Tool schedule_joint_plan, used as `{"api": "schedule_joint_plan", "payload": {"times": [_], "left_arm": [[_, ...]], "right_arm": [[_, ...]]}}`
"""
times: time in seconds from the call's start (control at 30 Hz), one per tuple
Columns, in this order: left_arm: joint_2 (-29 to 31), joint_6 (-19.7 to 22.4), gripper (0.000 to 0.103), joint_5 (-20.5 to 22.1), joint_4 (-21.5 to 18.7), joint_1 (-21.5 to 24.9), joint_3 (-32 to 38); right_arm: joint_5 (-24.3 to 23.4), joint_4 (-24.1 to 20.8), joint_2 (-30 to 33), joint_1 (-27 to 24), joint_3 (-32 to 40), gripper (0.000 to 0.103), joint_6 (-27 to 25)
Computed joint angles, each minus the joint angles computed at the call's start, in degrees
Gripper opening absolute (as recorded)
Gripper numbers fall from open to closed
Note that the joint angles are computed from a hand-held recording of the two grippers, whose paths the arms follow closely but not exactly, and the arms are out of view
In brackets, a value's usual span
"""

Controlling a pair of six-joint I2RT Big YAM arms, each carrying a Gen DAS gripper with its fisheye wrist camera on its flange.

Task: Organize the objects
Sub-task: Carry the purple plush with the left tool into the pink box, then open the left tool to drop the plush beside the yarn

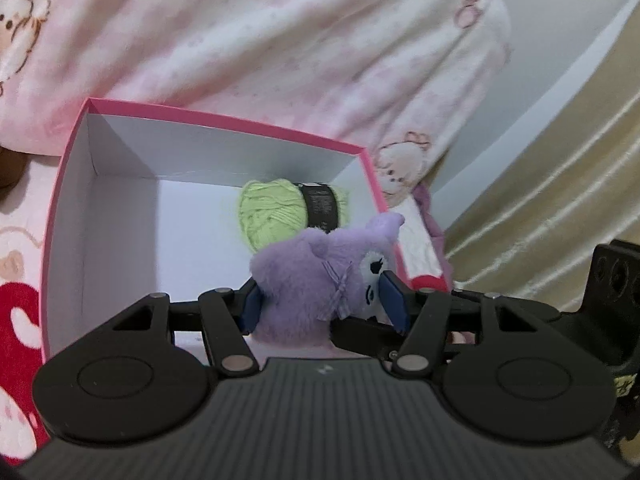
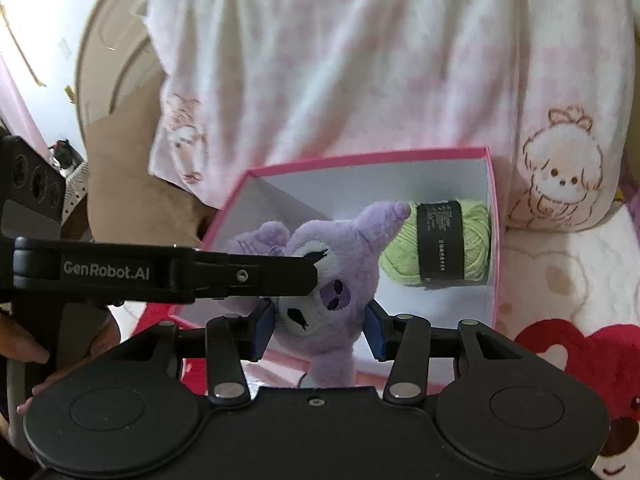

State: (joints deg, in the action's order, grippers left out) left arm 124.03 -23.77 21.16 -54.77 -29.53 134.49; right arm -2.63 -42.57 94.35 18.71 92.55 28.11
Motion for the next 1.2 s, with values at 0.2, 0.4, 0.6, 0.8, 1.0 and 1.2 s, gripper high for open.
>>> {"api": "schedule_joint_plan", "payload": {"times": [0.2,0.4,0.6,0.8,1.0,1.2], "left_arm": [[3.7,0.4,0.058,0.2,-2.0,0.0,3.2],[4.4,0.6,0.058,0.2,-0.2,0.5,2.1],[6.4,0.3,0.056,1.7,-1.8,1.1,3.6],[9.5,0.4,0.056,0.5,-4.0,0.3,8.2],[11.9,0.8,0.052,2.3,-7.0,0.0,12.3],[12.2,-1.1,0.057,1.2,-6.6,-0.3,12.4]], "right_arm": [[-0.2,-4.2,3.4,-0.3,2.7,0.052,-1.1],[1.0,-7.4,6.8,0.0,6.6,0.052,-4.9],[1.7,-10.4,9.8,0.4,9.4,0.052,-5.6],[5.0,-19.9,14.3,0.5,17.2,0.052,-6.7],[9.6,-29.6,17.4,1.6,23.2,0.050,-9.4],[12.4,-33.1,19.0,2.0,26.0,0.050,-8.7]]}}
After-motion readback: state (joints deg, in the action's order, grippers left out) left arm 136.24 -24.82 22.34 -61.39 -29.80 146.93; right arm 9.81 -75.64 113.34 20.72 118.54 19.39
